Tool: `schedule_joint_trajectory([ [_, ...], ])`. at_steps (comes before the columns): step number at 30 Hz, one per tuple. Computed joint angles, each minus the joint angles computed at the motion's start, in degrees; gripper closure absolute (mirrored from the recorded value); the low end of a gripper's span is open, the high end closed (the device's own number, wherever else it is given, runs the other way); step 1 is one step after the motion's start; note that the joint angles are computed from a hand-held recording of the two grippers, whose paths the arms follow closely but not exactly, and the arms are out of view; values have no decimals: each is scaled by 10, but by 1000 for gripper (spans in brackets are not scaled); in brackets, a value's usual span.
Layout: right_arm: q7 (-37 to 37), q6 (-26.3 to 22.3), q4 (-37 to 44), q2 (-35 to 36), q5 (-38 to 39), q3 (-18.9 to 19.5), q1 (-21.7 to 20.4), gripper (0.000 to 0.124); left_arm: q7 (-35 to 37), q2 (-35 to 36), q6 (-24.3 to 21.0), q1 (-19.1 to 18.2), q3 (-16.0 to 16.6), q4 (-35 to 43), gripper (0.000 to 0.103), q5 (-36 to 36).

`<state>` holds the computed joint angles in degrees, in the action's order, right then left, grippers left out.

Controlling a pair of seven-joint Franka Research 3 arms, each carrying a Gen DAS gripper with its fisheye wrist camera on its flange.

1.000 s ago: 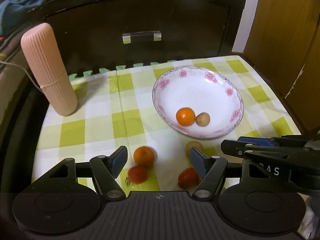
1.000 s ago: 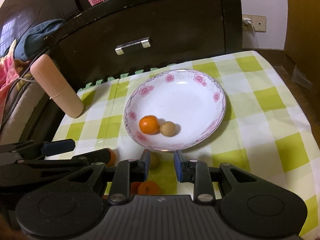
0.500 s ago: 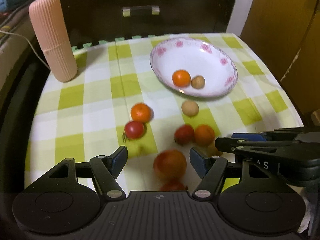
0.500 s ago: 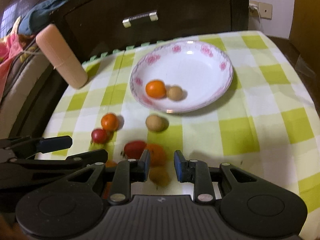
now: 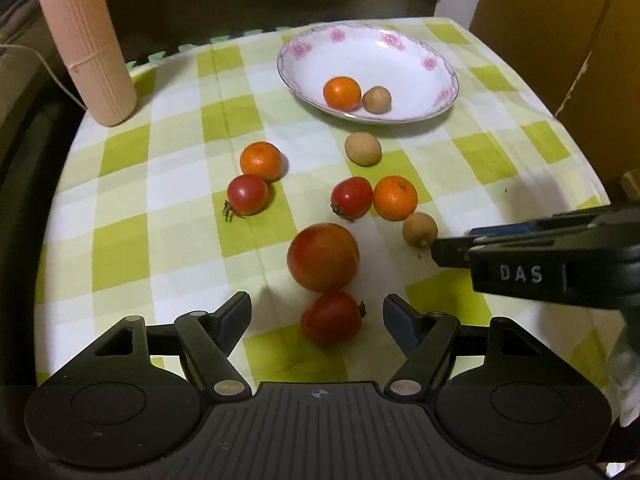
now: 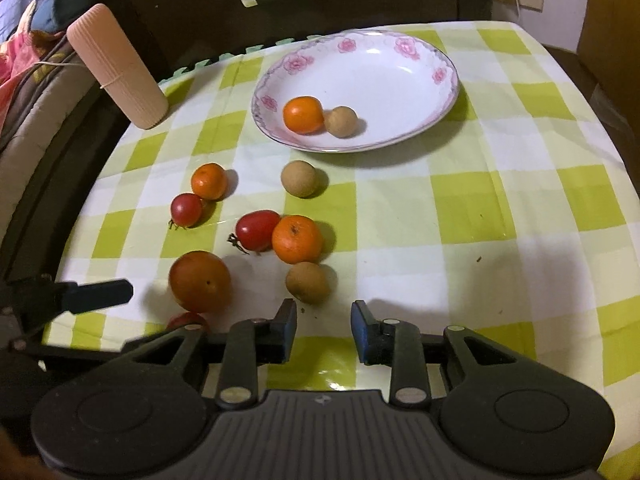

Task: Organize fruits
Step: 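Move both open grippers back from the bowl toward the remaining fruits, then close the left gripper on a red tomato while the right gripper grasps another brown fruit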

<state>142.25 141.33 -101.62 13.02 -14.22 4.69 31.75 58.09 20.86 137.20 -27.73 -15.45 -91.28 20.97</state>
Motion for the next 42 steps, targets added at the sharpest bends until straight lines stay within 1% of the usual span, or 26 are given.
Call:
schedule_joint_trajectory([
  [4, 1, 3, -6, -2, 2, -1, -2, 95, 4, 9, -8, -2, 0, 6, 27, 0],
  [8, 4, 5, -8, -3, 2, -2, -3, 95, 9, 16, -17, -6, 1, 11, 41, 6],
  [16, 13, 9, -12, -6, -1, -3, -7, 94, 17, 13, -6, -3, -1, 3, 50, -1],
  [20, 12, 9, -12, -5, -1, -3, -8, 94, 28, 11, -4, 1, -5, 1, 57, -13],
  [29, 37, 12, -12, -9, -13, -8, -11, 94, 42, 5, 2, 8, -9, -5, 58, -34],
  [37, 31, 11, -7, -3, -5, -6, -15, 94, 49, 2, -2, 9, -11, -9, 58, -46],
  [42, 19, 24, 0, 7, -3, -6, -11, 93, 54, 2, 1, 11, -12, -11, 56, -51],
])
